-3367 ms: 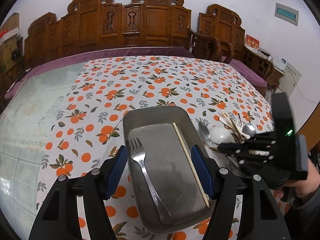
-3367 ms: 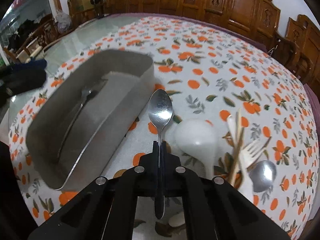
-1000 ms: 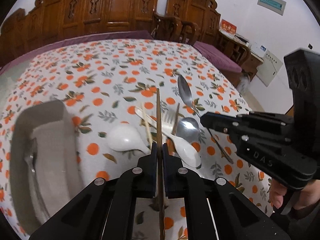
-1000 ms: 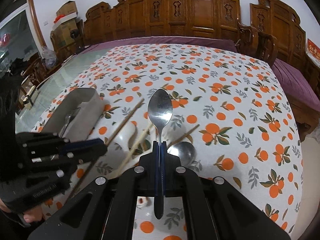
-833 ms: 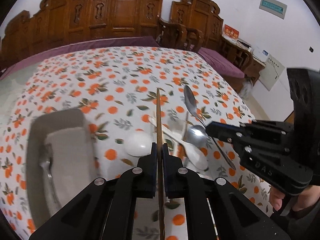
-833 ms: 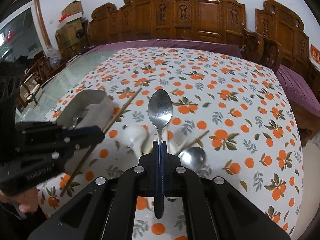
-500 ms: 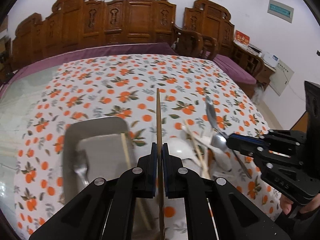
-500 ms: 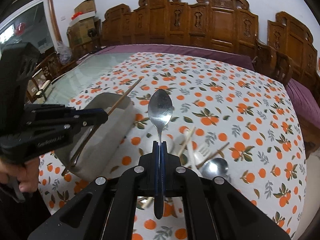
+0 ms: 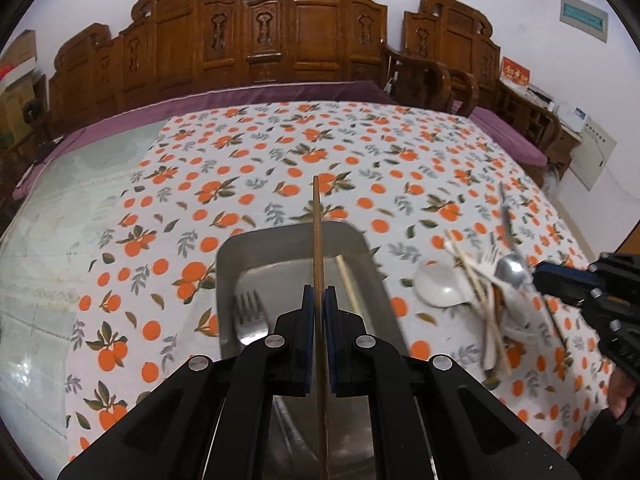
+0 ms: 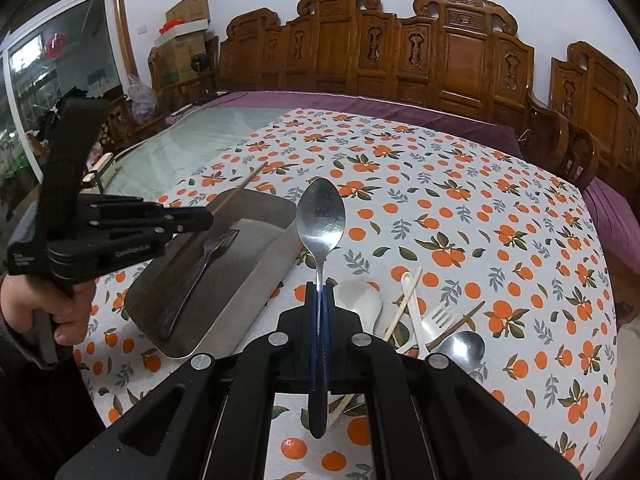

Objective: Organize utensils
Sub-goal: 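Carry the chopstick into the metal tray and open the left tool, then carry the steel spoon toward the tray with the right tool while the left tool withdraws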

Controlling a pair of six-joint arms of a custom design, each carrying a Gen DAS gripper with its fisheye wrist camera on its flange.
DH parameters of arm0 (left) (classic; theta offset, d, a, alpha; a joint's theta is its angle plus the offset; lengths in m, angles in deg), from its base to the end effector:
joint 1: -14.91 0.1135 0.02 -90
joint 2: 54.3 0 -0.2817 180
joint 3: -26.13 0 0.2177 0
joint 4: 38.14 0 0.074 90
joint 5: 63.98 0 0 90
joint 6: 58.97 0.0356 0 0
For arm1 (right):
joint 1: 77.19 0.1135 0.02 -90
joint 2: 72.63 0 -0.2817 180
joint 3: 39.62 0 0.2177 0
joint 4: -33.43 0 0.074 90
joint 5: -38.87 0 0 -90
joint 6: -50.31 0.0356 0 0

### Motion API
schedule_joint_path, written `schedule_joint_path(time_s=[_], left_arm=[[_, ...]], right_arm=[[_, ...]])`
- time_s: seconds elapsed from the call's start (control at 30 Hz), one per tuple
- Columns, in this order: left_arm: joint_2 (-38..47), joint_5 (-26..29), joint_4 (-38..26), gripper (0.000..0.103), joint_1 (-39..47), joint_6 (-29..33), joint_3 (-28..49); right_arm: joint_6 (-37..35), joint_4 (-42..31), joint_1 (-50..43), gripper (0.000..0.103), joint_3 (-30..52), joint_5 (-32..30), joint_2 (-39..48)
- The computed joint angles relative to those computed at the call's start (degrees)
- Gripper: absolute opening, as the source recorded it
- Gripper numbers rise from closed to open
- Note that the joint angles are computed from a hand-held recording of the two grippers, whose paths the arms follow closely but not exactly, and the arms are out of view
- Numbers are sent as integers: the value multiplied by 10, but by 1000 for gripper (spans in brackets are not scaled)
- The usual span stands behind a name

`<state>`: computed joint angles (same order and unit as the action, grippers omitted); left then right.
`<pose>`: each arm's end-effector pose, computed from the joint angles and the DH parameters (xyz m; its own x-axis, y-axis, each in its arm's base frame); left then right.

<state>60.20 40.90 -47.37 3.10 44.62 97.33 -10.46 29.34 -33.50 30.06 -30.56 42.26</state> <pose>0.3517 -0.0829 0.1345 -0.6727 0.3727 -0.6392 0.5234 0.8503 -0.0552 0.2703 0.2410 0.1332 -0.7133 -0.0491 -0.6991 -0.1521 0.9846 0.0860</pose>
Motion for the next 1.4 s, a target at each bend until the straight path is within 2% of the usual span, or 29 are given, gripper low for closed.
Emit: schedule_joint_path(time_s=[0.23, 0.57, 0.77, 0.9, 1.0, 1.07, 1.17, 1.2, 1.23, 1.4], left_arm=[[47, -5, 29, 4, 9, 4, -4], [73, 7, 9, 5, 17, 18, 13], [47, 25, 3, 6, 39, 29, 7], [19, 38, 4, 16, 61, 39, 1], [2, 41, 10, 17, 76, 48, -3], [-6, 43, 11, 23, 85, 52, -3], [-16, 49, 10, 37, 101, 50, 4], [-19, 48, 12, 52, 108, 44, 7], [-21, 49, 18, 62, 113, 38, 8], [-24, 63, 8, 78, 140, 32, 26]], right_arm=[[0, -9, 4, 4, 18, 2, 16], [3, -38, 21, 4, 52, 14, 36], [4, -55, 37, 4, 84, 26, 46], [5, -74, 44, 4, 122, 32, 63], [8, -95, 47, 4, 164, 34, 84], [11, -106, 47, 4, 189, 34, 97], [19, -127, 47, 4, 234, 27, 123], [23, -130, 47, 4, 248, 25, 133], [25, -132, 46, 4, 258, 22, 140], [31, -160, 48, 4, 331, 10, 191]])
